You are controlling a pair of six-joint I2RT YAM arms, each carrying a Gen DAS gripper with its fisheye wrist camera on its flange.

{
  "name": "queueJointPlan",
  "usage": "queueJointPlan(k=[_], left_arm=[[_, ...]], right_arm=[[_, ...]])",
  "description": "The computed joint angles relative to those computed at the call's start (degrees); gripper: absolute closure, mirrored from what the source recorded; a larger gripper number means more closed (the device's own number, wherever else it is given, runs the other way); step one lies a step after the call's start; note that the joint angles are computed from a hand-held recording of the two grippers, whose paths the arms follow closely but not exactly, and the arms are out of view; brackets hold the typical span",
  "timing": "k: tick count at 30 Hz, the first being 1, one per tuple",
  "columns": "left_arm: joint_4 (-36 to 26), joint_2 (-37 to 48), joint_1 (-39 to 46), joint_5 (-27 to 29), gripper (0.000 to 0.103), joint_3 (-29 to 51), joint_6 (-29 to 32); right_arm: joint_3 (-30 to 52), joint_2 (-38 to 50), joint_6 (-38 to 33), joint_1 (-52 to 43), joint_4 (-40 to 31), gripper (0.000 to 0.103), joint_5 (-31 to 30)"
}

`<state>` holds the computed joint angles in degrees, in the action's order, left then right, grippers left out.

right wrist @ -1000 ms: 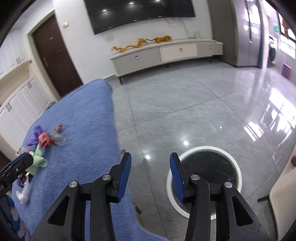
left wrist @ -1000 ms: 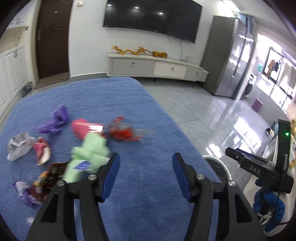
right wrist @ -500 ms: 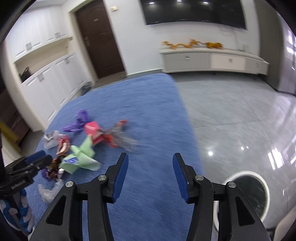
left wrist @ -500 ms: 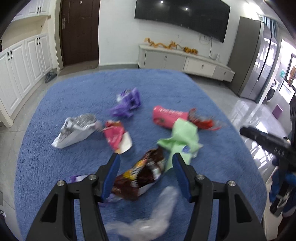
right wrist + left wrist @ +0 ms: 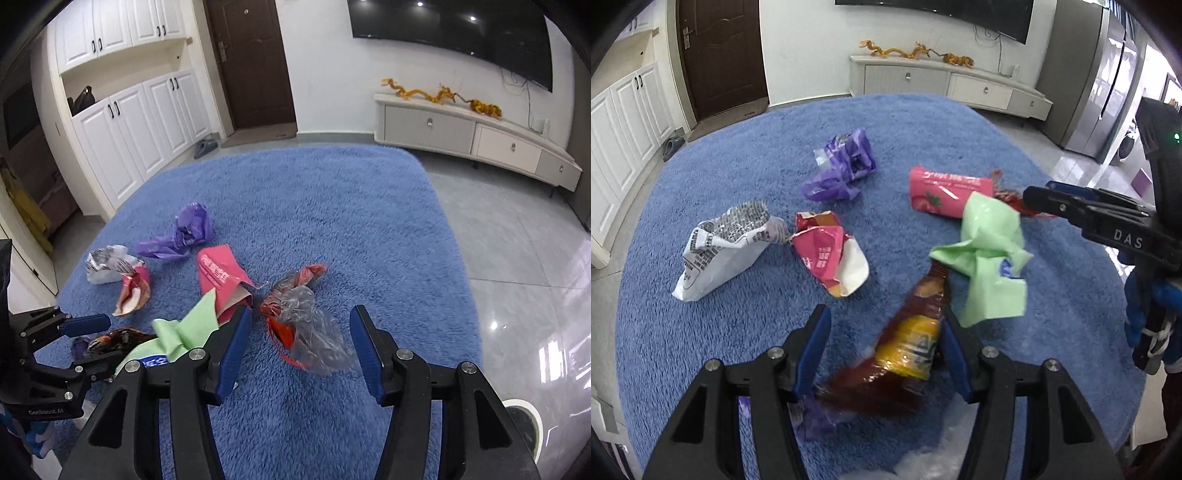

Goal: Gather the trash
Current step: 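Grasp the brown chocolate wrapper with the left tool while the right grasps clear plastic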

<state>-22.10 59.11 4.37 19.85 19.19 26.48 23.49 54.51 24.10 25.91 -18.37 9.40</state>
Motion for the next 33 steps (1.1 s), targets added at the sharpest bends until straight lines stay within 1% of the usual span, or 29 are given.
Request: queueJointPlan(k=[2,3,4,5,6,7,10,12,14,16,20,26,29,31,33], left_arm=[[1.1,1.77,0.06,0.3,0.065,0.16,0.27],[1.32,2.34,-0.06,0.58,0.067,0.4,0.25],[1.47,2.58,-0.01,1.0,0.072,0.45,0.52],[1.54,2.06,-0.22,1.18,0.078,0.23,0.8],[1.73,1.68,-0.4,1.06,0.079,0.08,0.87],[2.18,1.33,-0.7,0.83,0.084,-0.14,0.72],[3.08,1.03,-0.76,1.07,0.089,-0.36,0.44],[2.57,0.52,0.71,2.25,0.089,-0.2,0.91],[1.29,0.45,2.31,4.09,0.089,1.03,1.16],[-0.69,-1.43,4.2,6.08,0.089,1.6,1.22],[-3.09,-4.87,5.12,7.42,0.089,3.08,-1.64],[-6.31,-12.42,3.33,7.01,0.089,3.9,-7.31],[-8.89,-18.64,-3.46,5.52,0.089,4.11,-13.03],[-9.91,-23.05,-12.16,2.33,0.089,4.21,-19.08],[-9.15,-25.17,-21.23,-2.05,0.089,4.21,-25.02]], right_arm=[[-0.26,2.32,-0.41,-0.83,2.3,0.051,-1.3],[-0.51,3.14,-0.77,-1.53,3.3,0.056,-2.2],[-0.66,3.85,-0.94,-2.04,4.04,0.063,-2.89],[-0.89,4.78,-1.17,-2.87,4.85,0.066,-3.89],[-1.16,5.09,-1.3,-3.29,5.28,0.072,-4.4],[-1.53,5.08,-1.43,-3.68,5.61,0.077,-4.99],[-2.94,5.23,-1.48,-5.25,7.68,0.088,-7.41],[-3.89,4.17,-1.49,-6.37,8.24,0.091,-8.85],[-4.49,2.32,-1.08,-6.3,7.77,0.094,-8.46],[-4.95,-0.72,-0.49,-5.97,6.47,0.095,-7.89],[-5.14,-8.22,0.7,-5.24,2.17,0.095,-6.85],[-4.29,-20.06,3.15,-2.87,-6.68,0.095,-3.85],[-3.77,-27.29,4.45,-1.51,-13.11,0.095,-1.23],[-3.11,-32.48,5.23,-1.31,-18.37,0.095,0.45],[-1.81,-38.79,4.63,-4.51,-25.03,0.095,-0.41]])
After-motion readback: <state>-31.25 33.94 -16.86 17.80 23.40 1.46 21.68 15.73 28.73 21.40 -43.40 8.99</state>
